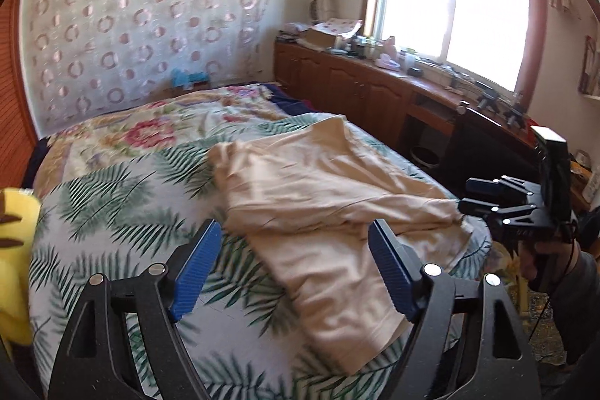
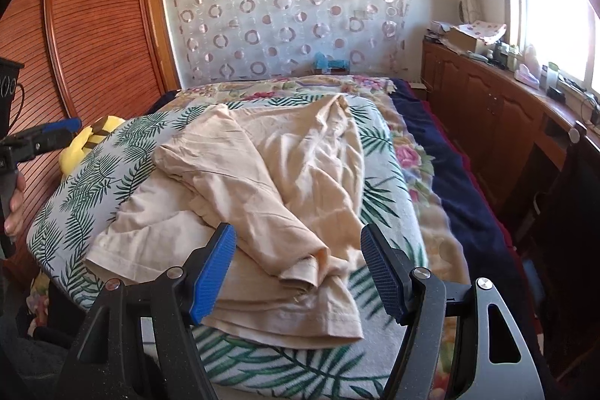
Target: Fold small clothes
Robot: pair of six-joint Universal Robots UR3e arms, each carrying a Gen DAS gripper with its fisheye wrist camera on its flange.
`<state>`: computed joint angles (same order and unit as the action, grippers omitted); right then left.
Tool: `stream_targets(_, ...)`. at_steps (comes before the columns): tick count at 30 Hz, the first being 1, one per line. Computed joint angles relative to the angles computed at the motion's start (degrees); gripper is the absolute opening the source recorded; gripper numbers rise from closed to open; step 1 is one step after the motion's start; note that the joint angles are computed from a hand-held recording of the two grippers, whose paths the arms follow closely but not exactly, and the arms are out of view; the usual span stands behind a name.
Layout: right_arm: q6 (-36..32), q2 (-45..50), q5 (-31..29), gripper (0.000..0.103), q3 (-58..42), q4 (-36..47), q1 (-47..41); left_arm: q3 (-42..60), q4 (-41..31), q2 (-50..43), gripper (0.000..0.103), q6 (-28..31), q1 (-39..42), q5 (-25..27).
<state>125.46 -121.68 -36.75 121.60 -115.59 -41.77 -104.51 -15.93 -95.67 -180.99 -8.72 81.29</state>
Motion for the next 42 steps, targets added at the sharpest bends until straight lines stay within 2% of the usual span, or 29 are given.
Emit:
stream_targets(9, 13.1, 12.1, -8.0, 0.071, -4.9, -19.5, 17.5, -11.8, 4.6, 6.5, 0.081, -1.4, 6.4, -0.2)
stream_targets(16, 18.6, 25.0, -14.9, 0.071, -16.7, -25.1, 30.6, -16.8, 6.9, 9.0, 0.081, -1.2, 9.7, -1.8)
stream_targets(25, 22.6, 46.6, -24.2, 0.071, -42.2, -19.9, 45.4, -20.6, 8.7, 10.4, 0.081, -0.9, 12.5, -3.6)
stream_targets(30, 23.8, 59.2, -29.7, 0.071, -59.6, -12.7, 51.7, -21.9, 9.0, 10.8, 0.081, -0.6, 13.7, -4.8)
stream_targets(34, 22.2, 67.6, -34.4, 0.071, -72.3, -4.9, 55.8, -22.2, 9.1, 10.7, 0.081, -0.5, 13.7, -5.0)
stream_targets(36, 21.1, 71.0, -38.5, 0.056, -76.7, -3.8, 57.8, -22.4, 9.1, 10.9, 0.081, -0.4, 13.7, -5.0)
stream_targets(37, 20.6, 71.9, -40.1, 0.041, -77.7, -4.0, 58.4, -22.5, 9.2, 11.0, 0.081, -0.3, 13.6, -5.1)
stream_targets(39, 20.1, 72.3, -38.8, 0.015, -78.9, -3.3, 57.8, -22.8, 9.4, 11.1, 0.081, -0.3, 13.8, -5.4)
stream_targets(40, 20.1, 72.1, -38.0, 0.010, -79.2, -2.9, 57.2, -22.9, 9.4, 11.1, 0.081, -0.4, 13.9, -5.5)
stream_targets(42, 20.5, 70.6, -34.3, 0.010, -78.4, -2.8, 55.0, -23.0, 9.8, 10.7, 0.081, -0.6, 14.0, -5.8)
